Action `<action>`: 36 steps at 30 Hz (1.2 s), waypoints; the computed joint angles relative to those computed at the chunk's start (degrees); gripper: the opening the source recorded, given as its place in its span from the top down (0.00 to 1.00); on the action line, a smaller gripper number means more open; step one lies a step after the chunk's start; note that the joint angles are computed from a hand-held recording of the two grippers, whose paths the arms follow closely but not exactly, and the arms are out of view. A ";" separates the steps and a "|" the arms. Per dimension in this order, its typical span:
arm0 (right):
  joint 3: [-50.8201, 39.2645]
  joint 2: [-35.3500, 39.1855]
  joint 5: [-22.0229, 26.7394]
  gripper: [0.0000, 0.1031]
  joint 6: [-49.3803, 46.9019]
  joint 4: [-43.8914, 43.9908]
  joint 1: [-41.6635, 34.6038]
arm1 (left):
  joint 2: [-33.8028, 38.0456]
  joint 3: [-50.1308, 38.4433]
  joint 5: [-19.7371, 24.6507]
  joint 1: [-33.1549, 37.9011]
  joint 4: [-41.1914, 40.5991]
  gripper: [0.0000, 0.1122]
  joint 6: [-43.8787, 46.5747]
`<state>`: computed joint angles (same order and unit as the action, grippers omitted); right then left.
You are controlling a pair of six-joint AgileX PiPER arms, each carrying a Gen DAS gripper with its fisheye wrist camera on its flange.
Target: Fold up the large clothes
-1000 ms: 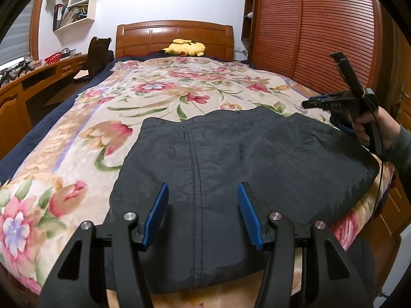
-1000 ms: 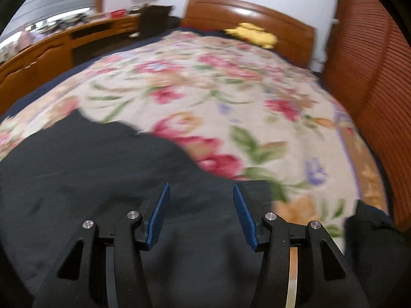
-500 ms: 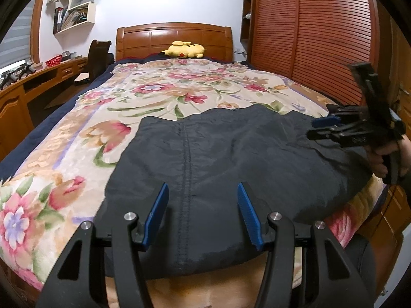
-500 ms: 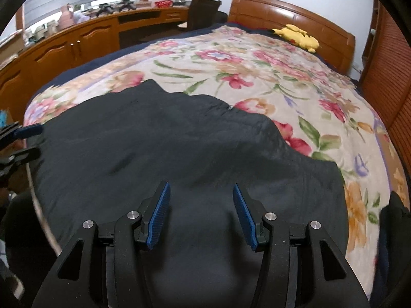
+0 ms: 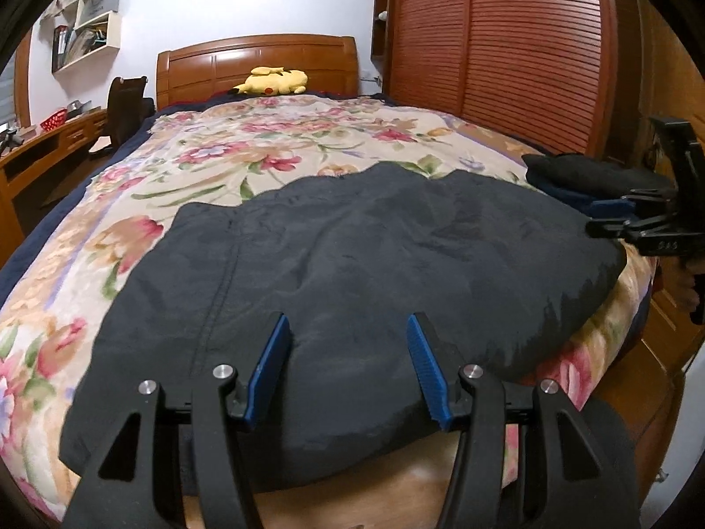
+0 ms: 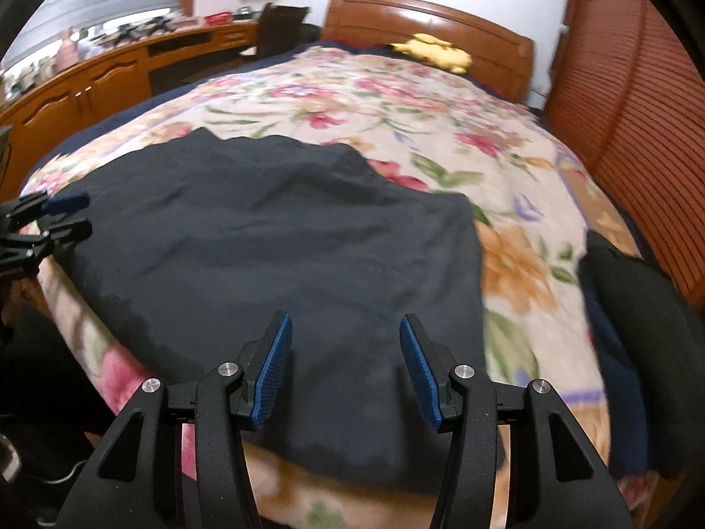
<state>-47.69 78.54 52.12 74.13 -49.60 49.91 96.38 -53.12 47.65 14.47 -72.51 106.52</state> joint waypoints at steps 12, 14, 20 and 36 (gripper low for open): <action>7.35 -5.07 10.51 0.25 12.68 0.67 4.78 | 1.32 3.19 -2.25 -0.60 -2.88 0.51 4.38; 8.42 -4.35 9.84 0.23 14.79 0.95 4.16 | 1.09 3.96 -2.14 -0.37 -3.89 0.51 6.01; 12.90 -4.26 4.18 0.22 22.62 -1.42 1.34 | 1.53 3.32 -1.07 0.13 -3.32 0.51 4.81; 21.04 -8.46 -9.53 0.33 36.29 -5.57 -2.09 | 1.07 4.03 -1.05 0.34 -4.18 0.51 4.88</action>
<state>-26.64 70.08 42.58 110.42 -55.16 47.82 97.45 -49.09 46.60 14.81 -76.69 111.39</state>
